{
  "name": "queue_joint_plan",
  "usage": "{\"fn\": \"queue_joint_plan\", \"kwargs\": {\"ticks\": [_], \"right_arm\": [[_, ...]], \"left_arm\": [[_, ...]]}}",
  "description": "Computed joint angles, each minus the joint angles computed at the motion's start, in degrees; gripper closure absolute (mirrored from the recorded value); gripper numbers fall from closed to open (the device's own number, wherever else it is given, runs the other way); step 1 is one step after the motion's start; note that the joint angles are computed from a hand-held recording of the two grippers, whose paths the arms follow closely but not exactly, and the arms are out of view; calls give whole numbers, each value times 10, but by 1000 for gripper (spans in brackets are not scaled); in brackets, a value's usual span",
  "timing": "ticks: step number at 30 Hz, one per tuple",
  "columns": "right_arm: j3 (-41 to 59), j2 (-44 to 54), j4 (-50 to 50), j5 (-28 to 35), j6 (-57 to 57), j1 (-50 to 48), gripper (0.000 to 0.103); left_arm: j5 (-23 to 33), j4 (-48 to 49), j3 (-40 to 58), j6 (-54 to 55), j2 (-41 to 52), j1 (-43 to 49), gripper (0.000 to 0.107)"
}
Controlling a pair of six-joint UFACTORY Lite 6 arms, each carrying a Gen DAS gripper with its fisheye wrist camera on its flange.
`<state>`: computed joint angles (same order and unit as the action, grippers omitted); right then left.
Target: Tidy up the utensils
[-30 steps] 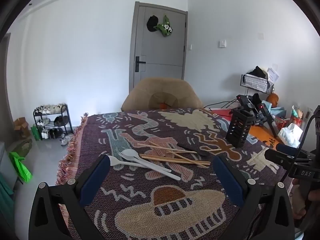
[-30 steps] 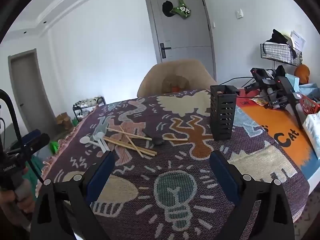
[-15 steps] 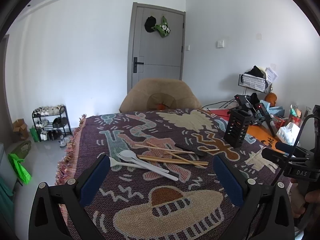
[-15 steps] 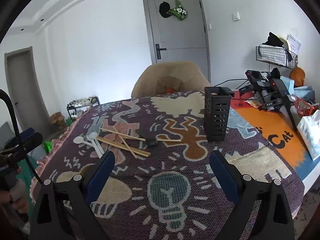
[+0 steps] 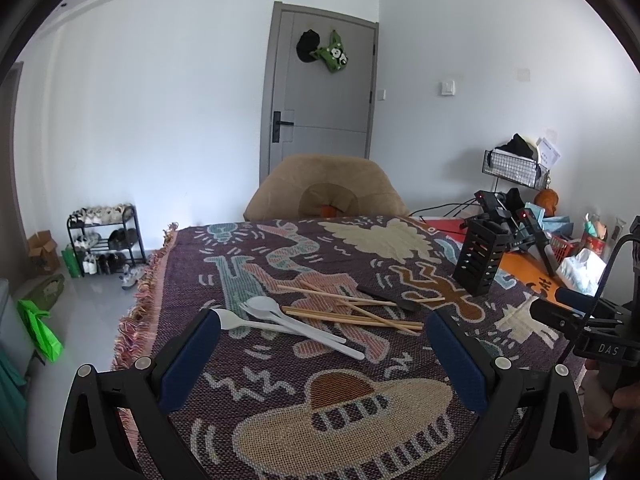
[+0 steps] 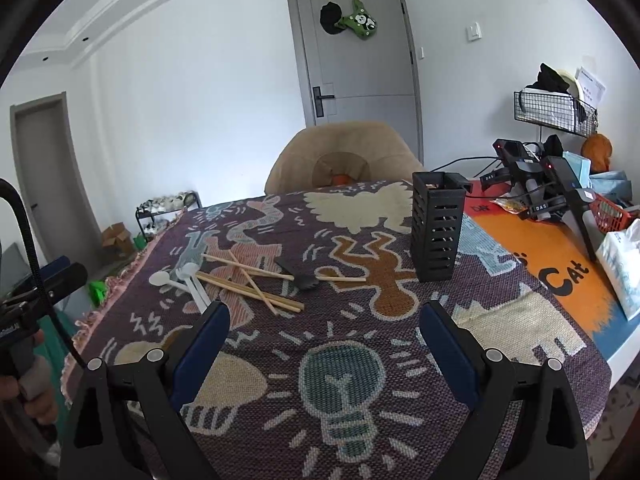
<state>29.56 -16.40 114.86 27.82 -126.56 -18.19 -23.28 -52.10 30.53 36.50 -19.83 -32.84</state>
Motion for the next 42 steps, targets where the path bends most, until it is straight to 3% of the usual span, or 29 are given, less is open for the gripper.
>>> {"fn": "queue_joint_plan", "kwargs": {"ticks": [34, 42], "right_arm": [[-1, 0, 9, -5, -1, 9, 8], [36, 63, -20, 19, 21, 0, 8]], "left_arm": [[-1, -11, -10, 20, -14, 7, 4], [12, 10, 13, 8, 17, 23, 4]]}}
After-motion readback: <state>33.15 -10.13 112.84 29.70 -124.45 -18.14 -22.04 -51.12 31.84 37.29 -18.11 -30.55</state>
